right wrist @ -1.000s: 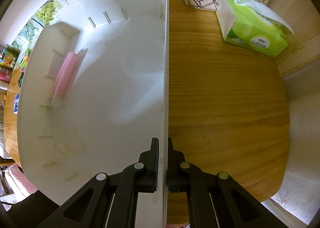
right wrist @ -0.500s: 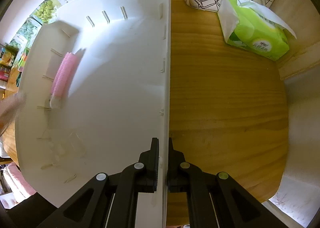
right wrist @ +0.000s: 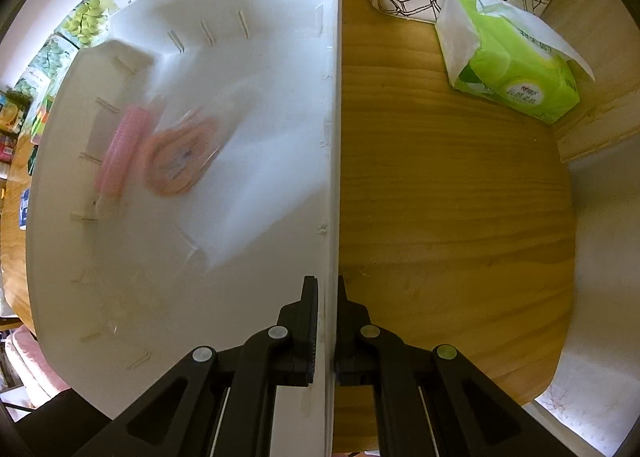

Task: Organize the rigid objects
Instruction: 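Lift the pink tape dispenser with the left tool and drop it into the tray, then move the left tool to the blue dental floss box and grasp it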

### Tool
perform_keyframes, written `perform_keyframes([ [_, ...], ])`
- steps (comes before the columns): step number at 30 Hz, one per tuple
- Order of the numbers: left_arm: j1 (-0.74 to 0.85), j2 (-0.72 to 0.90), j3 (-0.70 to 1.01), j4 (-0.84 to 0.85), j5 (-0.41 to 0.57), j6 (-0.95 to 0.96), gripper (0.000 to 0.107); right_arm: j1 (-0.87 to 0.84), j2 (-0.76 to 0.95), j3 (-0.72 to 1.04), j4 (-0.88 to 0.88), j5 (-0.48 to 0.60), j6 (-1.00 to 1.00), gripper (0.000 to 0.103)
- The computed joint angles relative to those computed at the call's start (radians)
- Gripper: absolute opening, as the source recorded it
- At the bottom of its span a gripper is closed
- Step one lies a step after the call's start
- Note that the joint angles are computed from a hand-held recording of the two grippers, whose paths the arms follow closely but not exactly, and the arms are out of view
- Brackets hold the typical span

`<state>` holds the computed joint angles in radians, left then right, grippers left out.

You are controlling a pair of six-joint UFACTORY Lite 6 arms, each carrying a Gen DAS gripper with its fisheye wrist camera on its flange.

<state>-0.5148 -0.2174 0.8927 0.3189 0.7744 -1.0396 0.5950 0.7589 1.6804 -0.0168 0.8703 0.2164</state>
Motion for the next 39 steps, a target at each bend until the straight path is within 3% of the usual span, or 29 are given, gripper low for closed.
perform_keyframes([
  [16,0.524,-0.335,-0.379,-0.125,-0.023,-0.034,0.074,0.021,0.085,0.140,-0.046,0.098,0.060,0.006],
  [22,0.741,-0.423,-0.497,-0.260,-0.092,0.064,0.074,0.037,0.130,0.203,-0.066,0.137,0.064,0.006],
  [31,1.021,-0.274,-0.564,-0.678,-0.204,0.501,0.076,0.067,0.180,0.268,-0.094,0.169,0.069,0.008],
  [39,1.060,-0.140,-0.548,-0.761,-0.265,0.573,0.078,0.085,0.220,0.312,-0.096,0.190,0.077,0.009],
])
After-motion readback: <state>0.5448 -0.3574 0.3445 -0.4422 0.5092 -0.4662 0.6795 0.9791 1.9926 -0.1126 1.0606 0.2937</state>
